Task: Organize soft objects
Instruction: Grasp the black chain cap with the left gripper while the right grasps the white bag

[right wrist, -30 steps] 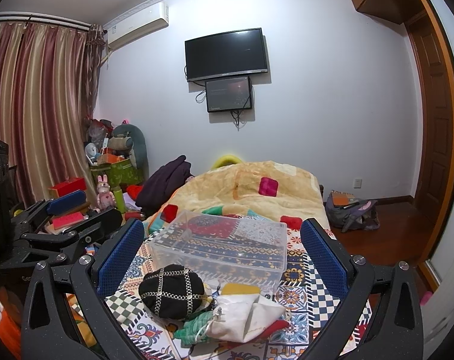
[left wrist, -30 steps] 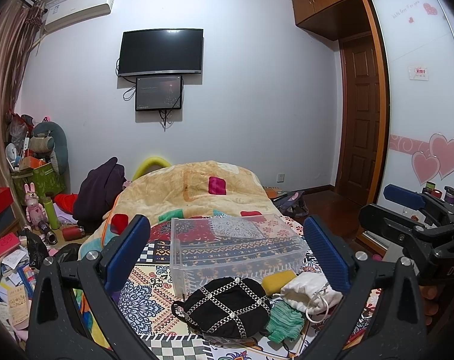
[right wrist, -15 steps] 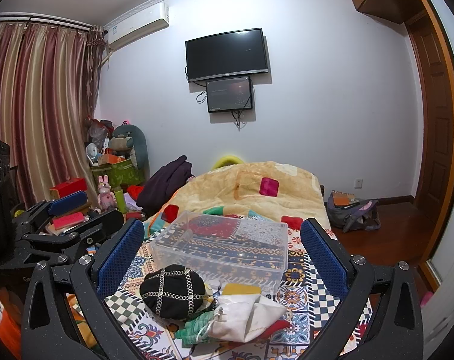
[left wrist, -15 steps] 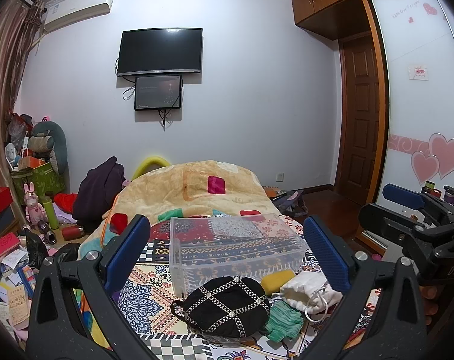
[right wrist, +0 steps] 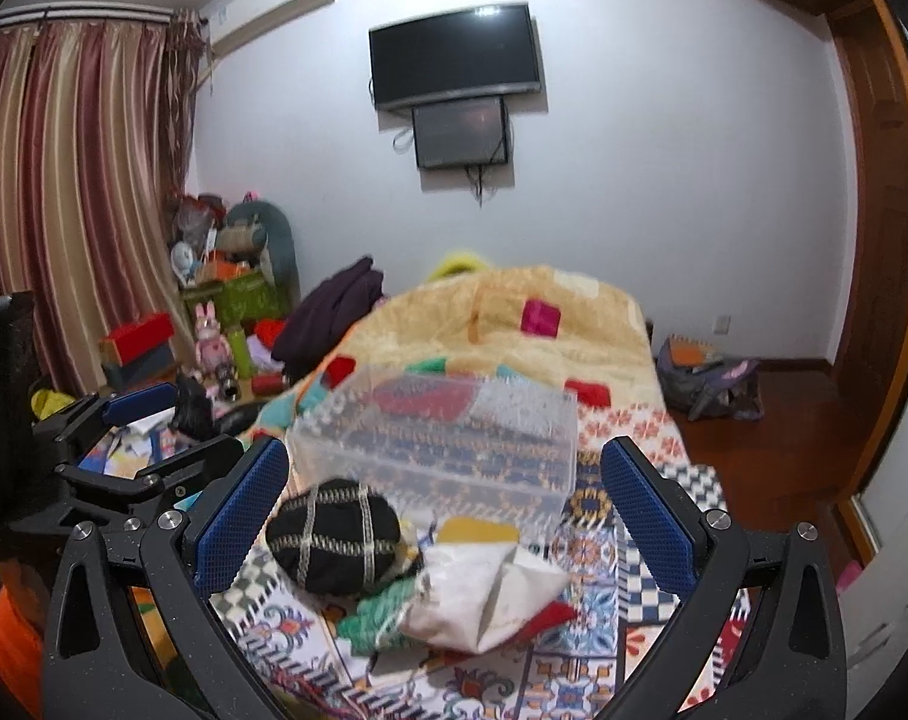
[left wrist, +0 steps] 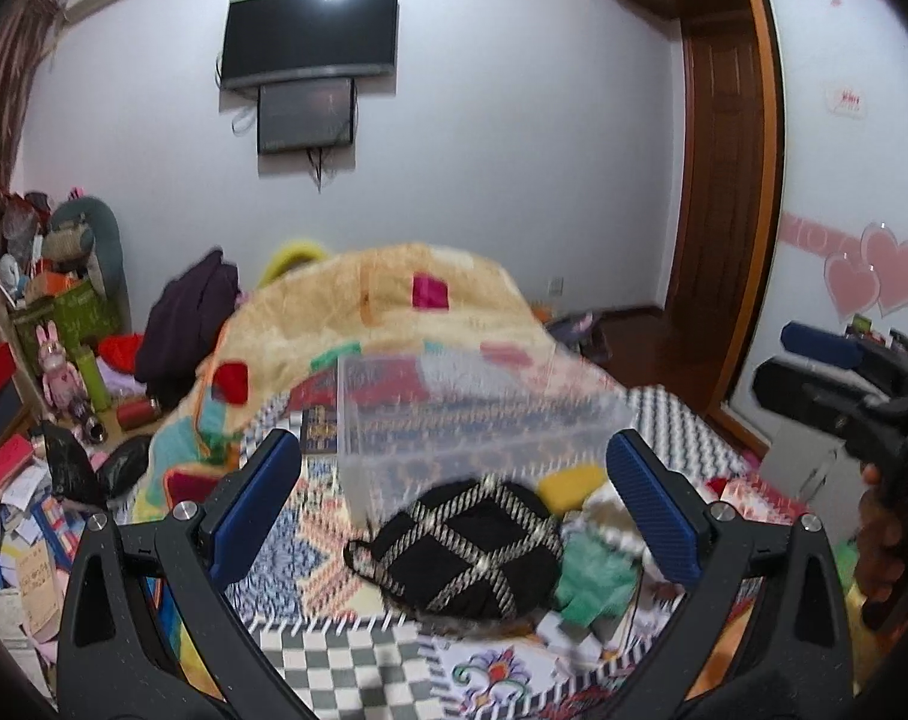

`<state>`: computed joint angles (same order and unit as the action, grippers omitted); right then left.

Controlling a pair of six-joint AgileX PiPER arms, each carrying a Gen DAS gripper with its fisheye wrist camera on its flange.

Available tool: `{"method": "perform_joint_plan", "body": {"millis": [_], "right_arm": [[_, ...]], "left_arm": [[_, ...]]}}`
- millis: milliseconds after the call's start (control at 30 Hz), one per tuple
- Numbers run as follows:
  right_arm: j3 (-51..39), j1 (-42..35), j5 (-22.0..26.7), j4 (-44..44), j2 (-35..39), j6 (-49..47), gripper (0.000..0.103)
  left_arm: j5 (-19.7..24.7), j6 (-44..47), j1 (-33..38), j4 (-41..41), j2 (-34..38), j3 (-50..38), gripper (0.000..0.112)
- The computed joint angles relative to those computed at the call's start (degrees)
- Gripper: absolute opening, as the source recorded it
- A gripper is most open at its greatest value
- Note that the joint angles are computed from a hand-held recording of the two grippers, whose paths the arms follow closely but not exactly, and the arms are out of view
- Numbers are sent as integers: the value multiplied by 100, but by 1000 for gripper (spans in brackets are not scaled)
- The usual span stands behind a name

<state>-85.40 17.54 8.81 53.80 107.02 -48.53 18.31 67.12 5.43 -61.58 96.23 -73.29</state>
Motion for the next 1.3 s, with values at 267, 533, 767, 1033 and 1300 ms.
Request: {"method": "perform_joint_plan", "body": {"millis": [267,533,767,1033,1300], "right_arm": [[-85,-149,719,-1307,354,1225,99],[-650,-350,1537,-1764,918,1921,70],[-785,-342,1704,-1745,1065,1862,39],[-767,-375,1729,-1402,1070,1552,20],[-592,-438,1545,-835,817,1041,17]], "left_arm": [[173,-1371,8,1393,641,-329,97],[823,-2257,-22,2156,1311,-970,80],[989,-2486,-92,2453,1609,-1154,59],[982,-1931,-54,2016,1449,-948,27],[1342,-1256,227,1143,1100,-838,14]]}}
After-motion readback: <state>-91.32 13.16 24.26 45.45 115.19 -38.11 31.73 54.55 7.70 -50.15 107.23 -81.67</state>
